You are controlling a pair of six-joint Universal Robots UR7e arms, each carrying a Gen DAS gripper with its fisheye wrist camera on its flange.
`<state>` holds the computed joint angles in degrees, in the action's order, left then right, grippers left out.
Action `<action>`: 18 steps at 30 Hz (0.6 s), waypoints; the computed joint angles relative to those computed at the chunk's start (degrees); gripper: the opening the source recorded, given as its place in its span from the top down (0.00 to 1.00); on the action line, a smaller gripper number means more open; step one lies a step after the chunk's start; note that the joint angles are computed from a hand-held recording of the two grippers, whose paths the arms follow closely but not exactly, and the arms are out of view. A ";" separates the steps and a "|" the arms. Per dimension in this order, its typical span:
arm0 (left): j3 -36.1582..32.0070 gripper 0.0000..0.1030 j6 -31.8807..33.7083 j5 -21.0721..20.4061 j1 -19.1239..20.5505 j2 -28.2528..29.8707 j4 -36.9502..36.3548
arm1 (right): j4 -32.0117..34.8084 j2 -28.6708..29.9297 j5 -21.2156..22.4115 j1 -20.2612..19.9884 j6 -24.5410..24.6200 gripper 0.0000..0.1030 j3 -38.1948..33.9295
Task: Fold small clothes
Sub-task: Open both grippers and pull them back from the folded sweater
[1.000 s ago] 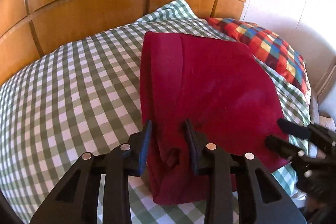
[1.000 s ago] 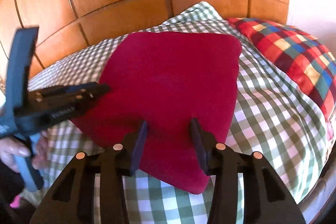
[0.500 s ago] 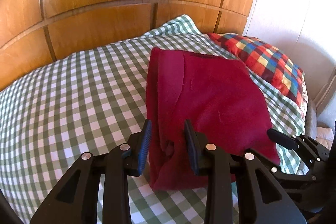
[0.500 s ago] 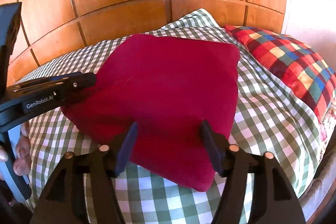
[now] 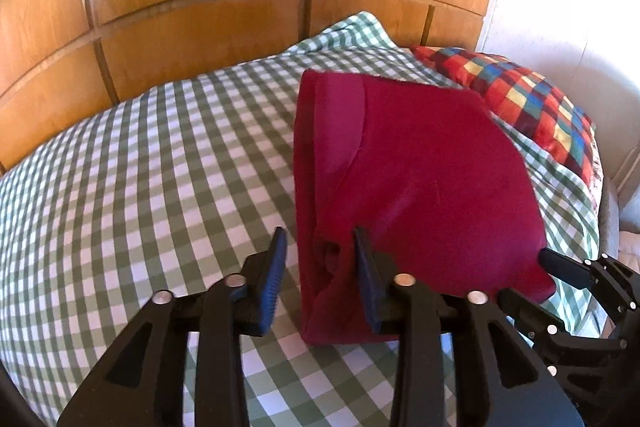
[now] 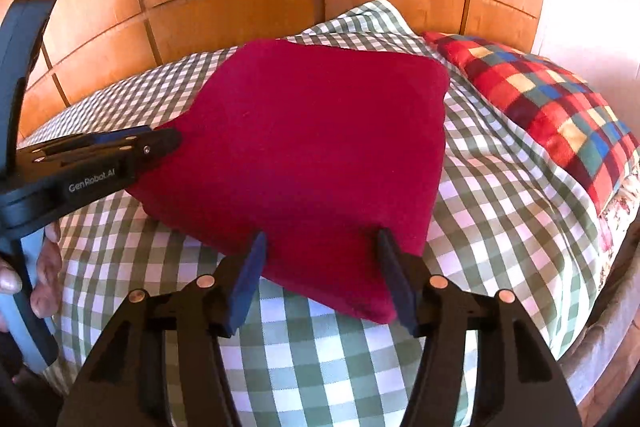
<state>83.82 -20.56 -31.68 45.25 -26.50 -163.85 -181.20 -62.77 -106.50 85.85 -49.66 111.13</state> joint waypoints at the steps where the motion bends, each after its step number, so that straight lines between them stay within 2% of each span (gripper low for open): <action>1: 0.28 0.60 -0.15 0.49 -0.16 -0.07 -0.30 | -0.09 -0.10 -0.14 0.12 0.30 0.44 0.08; 2: 0.83 0.59 -0.55 0.40 -0.37 -0.46 -0.49 | 0.23 -0.40 -0.13 0.25 1.13 0.42 0.09; 6: 4.69 0.38 -3.94 1.44 -1.62 -2.53 -3.27 | -1.47 -1.86 -0.53 0.79 5.12 0.25 1.07; 8: 6.98 0.33 -6.61 1.94 -2.45 -3.73 -3.51 | -4.16 -2.20 -1.72 1.30 6.78 0.15 1.88; 12: 10.56 0.24 -11.31 5.17 -4.58 -5.03 -1.24 | -8.19 -2.25 -4.99 2.85 8.79 0.05 3.07; 14: 11.85 0.18 -13.88 6.64 -5.56 -5.65 0.84 | -11.17 -1.92 -6.65 3.79 8.90 0.02 3.87; 16: 12.88 0.17 -15.27 7.89 -6.44 -6.12 1.56 | -13.45 -1.87 -7.55 4.35 9.73 0.02 4.65; 18: 13.77 0.11 -17.95 10.03 -7.44 -6.73 3.24 | -16.36 -1.71 -8.41 5.01 10.60 0.02 5.52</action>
<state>97.59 -38.50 -21.65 37.80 -33.23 -160.62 -197.56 -64.48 -114.90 90.86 -39.06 116.65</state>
